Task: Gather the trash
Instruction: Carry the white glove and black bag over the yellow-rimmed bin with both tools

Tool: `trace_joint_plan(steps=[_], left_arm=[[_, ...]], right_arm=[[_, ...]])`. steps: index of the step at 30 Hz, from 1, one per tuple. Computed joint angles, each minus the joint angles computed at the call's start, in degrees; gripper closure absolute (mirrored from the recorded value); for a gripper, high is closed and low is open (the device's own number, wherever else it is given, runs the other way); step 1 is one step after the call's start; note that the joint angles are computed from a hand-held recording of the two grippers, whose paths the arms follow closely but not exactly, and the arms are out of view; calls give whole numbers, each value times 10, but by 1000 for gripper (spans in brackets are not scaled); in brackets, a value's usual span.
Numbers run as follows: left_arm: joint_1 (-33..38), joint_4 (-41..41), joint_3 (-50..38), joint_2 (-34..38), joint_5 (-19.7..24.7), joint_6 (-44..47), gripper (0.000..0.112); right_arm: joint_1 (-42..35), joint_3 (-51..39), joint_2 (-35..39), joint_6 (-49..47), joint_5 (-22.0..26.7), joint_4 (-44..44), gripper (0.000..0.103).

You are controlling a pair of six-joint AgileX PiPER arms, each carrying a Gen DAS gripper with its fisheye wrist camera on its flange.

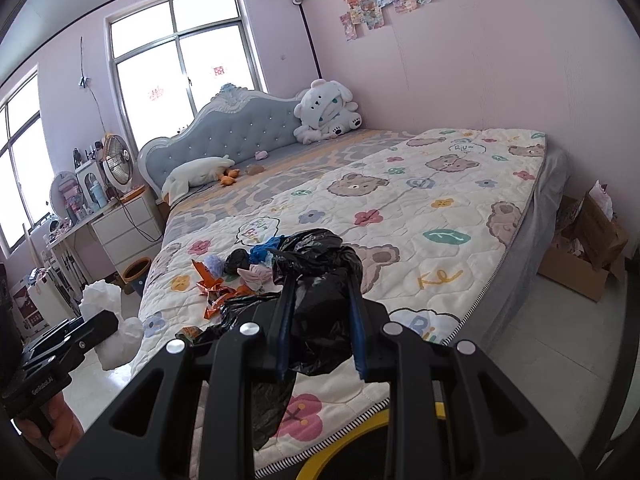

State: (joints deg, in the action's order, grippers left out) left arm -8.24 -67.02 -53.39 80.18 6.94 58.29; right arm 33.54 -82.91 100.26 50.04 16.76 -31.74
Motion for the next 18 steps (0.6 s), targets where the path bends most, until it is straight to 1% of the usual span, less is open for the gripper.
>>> trace_joint_plan(steps=[5,7,12,15,18], left_arm=[[-26,-5,4,-4,-12,4,80],[-32,-14,3,-2,-12,13,80],[-57,13,2,-1,-22,-13,80],[-69,9,2,2,-25,-11,80],[-78,-11,1,7,-23,9,80]], right_arm=[[-5,47,-36,46,-7,-46,79],[-9,64,-48,54,-9,-51,79],[-15,105,-78,91,-12,-86,79],[-19,125,-92,115,-12,-109,79],[-24,143,-103,126,-11,-117,79]])
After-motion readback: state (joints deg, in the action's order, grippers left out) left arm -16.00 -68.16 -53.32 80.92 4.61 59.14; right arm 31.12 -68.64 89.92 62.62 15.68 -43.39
